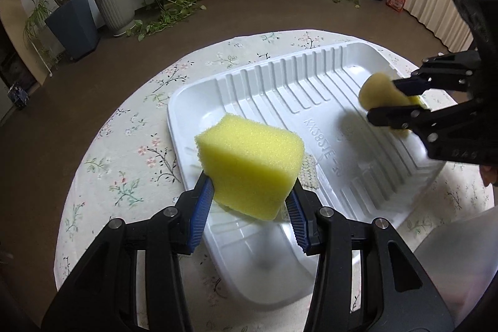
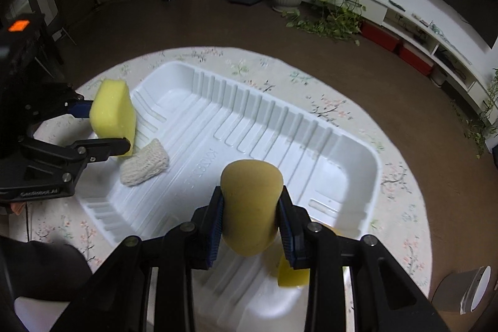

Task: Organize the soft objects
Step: 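Open both grippers to drop the two sponges into the tray, then move both grippers back toward the remaining pile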

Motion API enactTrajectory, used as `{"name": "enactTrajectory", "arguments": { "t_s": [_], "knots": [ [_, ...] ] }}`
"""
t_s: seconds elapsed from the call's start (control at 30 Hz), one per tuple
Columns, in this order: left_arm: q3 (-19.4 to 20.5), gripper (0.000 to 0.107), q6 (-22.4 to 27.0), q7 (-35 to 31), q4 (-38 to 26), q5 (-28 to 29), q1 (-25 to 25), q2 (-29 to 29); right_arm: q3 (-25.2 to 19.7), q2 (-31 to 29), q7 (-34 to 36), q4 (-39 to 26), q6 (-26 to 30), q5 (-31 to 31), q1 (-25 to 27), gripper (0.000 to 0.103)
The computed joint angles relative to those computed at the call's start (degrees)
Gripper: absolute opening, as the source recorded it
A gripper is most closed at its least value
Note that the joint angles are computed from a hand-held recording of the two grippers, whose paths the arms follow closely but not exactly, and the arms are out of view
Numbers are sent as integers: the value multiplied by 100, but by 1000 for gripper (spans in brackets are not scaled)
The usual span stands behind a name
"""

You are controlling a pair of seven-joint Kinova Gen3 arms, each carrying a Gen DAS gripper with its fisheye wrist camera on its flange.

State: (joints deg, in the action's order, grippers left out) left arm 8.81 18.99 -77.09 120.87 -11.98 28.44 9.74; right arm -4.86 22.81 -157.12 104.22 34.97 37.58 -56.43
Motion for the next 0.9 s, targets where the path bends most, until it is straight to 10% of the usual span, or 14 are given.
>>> {"name": "enactTrajectory", "arguments": {
  "t_s": [0.9],
  "knots": [
    [-46, 68, -5, 371, -15, -267, 183, -165, 154, -265, -899, 390, -153, 603, -274, 62]
  ]
}}
